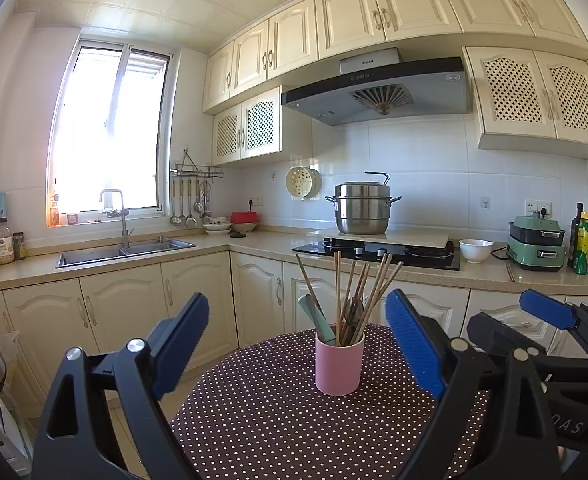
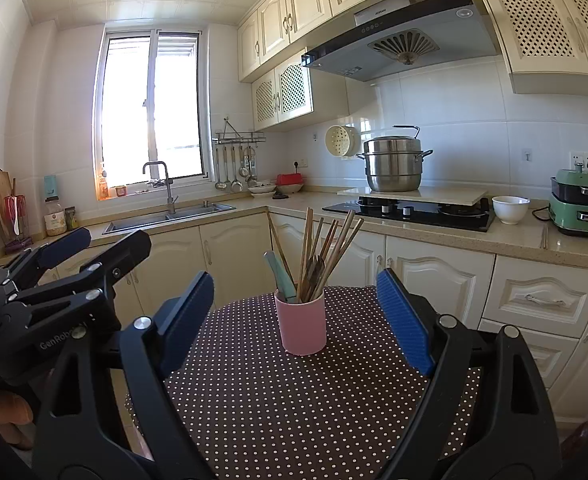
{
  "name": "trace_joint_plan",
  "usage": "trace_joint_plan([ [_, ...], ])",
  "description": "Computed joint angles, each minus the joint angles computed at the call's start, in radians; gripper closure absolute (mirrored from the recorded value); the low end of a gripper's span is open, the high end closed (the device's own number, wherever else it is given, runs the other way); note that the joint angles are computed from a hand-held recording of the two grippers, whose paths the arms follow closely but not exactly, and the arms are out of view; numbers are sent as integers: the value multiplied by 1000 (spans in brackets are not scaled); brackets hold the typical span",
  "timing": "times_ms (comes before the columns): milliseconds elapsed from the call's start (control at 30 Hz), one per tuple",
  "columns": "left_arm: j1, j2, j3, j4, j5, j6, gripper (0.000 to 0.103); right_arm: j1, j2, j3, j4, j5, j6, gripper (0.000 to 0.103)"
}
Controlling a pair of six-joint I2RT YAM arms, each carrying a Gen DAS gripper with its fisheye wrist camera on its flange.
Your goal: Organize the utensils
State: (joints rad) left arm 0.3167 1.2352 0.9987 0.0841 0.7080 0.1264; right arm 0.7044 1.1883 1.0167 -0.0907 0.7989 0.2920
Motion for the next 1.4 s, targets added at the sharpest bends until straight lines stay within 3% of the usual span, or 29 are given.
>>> trace_joint_plan([
  [1400, 16, 11, 14, -11, 12, 7, 15, 3, 19, 10, -2, -5, 15, 20],
])
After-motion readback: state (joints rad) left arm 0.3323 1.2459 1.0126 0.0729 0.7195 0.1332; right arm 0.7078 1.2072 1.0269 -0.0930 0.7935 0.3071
